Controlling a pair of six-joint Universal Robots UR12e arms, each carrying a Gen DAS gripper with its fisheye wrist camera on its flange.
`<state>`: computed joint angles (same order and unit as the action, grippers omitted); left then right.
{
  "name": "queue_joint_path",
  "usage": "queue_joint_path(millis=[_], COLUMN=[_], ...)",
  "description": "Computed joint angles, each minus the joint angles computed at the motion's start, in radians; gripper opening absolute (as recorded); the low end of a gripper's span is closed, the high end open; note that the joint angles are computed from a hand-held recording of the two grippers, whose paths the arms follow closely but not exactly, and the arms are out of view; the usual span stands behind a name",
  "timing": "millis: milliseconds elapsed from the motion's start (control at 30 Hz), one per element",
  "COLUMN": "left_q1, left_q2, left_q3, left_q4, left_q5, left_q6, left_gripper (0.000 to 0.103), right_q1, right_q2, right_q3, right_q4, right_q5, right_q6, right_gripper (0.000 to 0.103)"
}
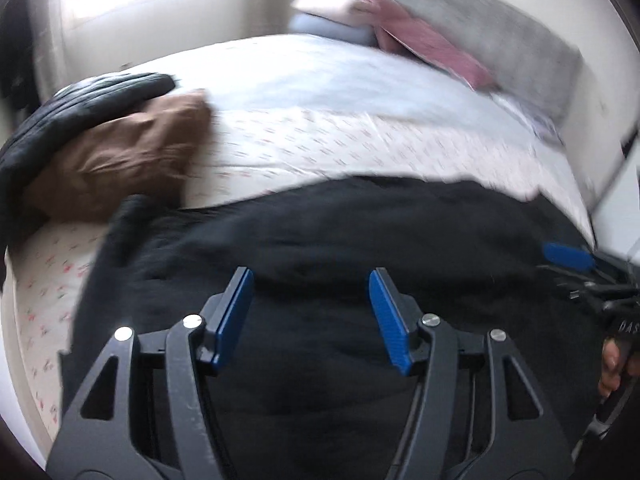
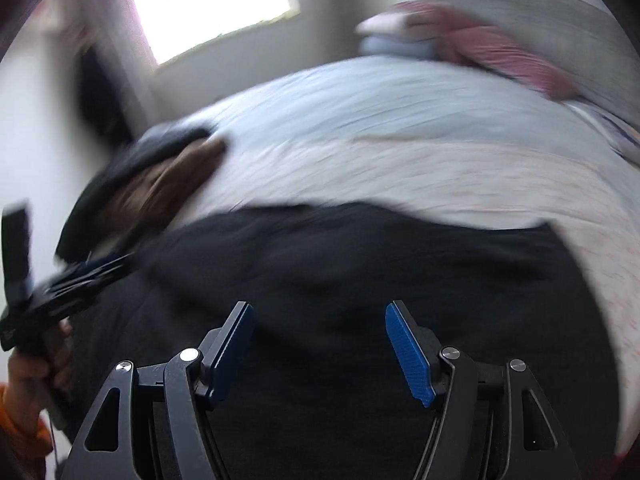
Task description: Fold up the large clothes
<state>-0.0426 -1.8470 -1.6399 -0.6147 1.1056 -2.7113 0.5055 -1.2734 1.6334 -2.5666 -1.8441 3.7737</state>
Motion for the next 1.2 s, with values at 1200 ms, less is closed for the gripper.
queue_joint_path(millis=[1200], left_q1=[0.100], left_q2=[-0.029], left_q3=[0.082], left_q4=[-0.132], left_q5=[0.129], left_q6=[-0.260], left_gripper=[0.082], right_q1=[-0.122], right_q2=[-0.287], right_q3=[0.292], right_q4=[0.101], right_q5=[-0.184], right_q6=[0.406], right_gripper=[0.073])
